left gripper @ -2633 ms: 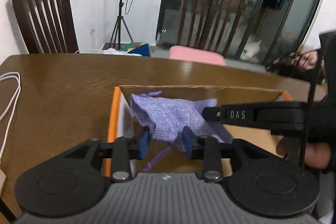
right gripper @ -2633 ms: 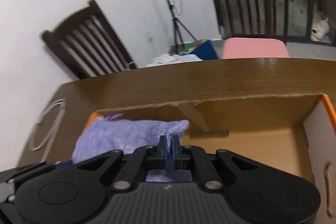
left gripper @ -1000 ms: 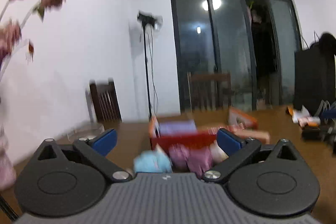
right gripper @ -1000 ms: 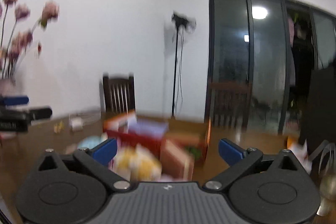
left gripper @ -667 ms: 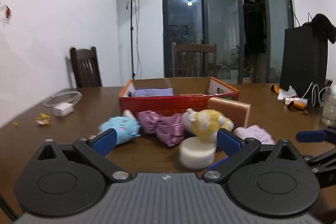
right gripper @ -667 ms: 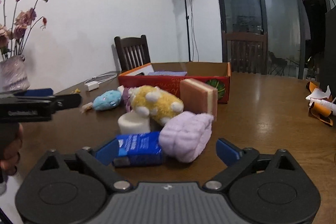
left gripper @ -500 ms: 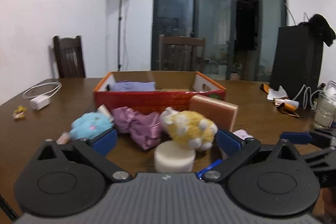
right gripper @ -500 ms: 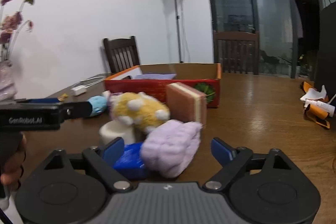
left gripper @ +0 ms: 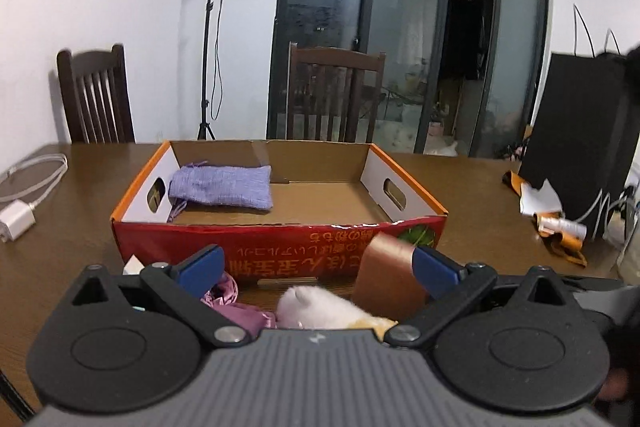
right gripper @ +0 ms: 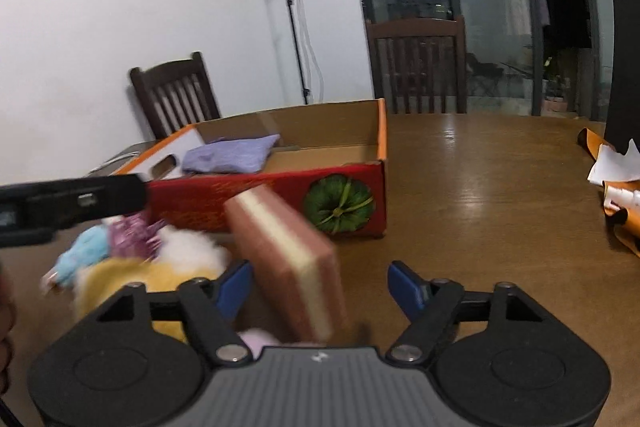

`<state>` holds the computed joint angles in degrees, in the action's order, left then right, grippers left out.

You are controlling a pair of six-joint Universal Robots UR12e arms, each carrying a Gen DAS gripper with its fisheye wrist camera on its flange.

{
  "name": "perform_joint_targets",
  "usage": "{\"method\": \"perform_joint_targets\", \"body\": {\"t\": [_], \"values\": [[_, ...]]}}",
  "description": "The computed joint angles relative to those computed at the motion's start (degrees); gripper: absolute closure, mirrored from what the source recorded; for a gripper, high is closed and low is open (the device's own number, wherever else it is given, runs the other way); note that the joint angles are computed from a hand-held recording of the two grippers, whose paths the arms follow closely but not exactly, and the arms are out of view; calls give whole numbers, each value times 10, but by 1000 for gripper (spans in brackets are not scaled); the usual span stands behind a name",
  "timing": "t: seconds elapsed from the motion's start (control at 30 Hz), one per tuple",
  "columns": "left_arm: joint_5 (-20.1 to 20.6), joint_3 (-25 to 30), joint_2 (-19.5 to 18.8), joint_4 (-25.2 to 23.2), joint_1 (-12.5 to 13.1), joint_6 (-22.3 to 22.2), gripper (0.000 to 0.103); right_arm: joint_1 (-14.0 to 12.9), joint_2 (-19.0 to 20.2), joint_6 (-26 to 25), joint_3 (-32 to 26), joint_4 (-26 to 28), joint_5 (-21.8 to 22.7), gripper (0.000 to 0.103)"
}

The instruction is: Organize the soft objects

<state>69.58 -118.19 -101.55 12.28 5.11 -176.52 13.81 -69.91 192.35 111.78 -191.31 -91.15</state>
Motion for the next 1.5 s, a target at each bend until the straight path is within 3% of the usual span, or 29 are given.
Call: {"method": "perform_joint_targets", "body": {"t": [0.03,0.13,0.27,0.33,0.43,0.53,0.63,0.73,0.8,0.9,1.0,1.2,1.37,1.5], "values": [[-11,-2,2,-6,6,-6,0,-3,3,1,-5,4,8,65],[-45,-10,12,-32,25,-10,0,-3,0,-21,-11,17,12,67],[-44,-34,36,-31,49,-19,0,15,-17,-56,-3,-44,-35,67],[-68,-54,53,-19,72,-33,0,19,-38,-71,14,-76,-24,67],[-111,-90,85,-15,110,-35,0,13,-80,-64,51,-82,79,67],[-183,-126,118,-46,159,-24,0,10,-105,-36,81,-33,198,67],[-231,-155,146,-103,200,-23,0,27,-105,-24,89,30,215,67],[-262,-181,164,-135,228,-4,1,34,-95,1,88,72,266,66],[-276,-189,170,-147,236,14,1,47,-88,3,79,100,258,62],[-277,-196,173,-147,237,33,6,64,-88,22,73,99,195,56],[-287,-198,168,-135,238,39,7,79,-91,19,75,72,128,43],[-290,-184,148,-165,224,68,20,76,-103,30,90,69,128,45],[-291,-161,129,-213,220,75,33,79,-93,50,84,79,132,54],[-304,-138,119,-293,216,115,63,74,-77,67,72,98,154,62]]}}
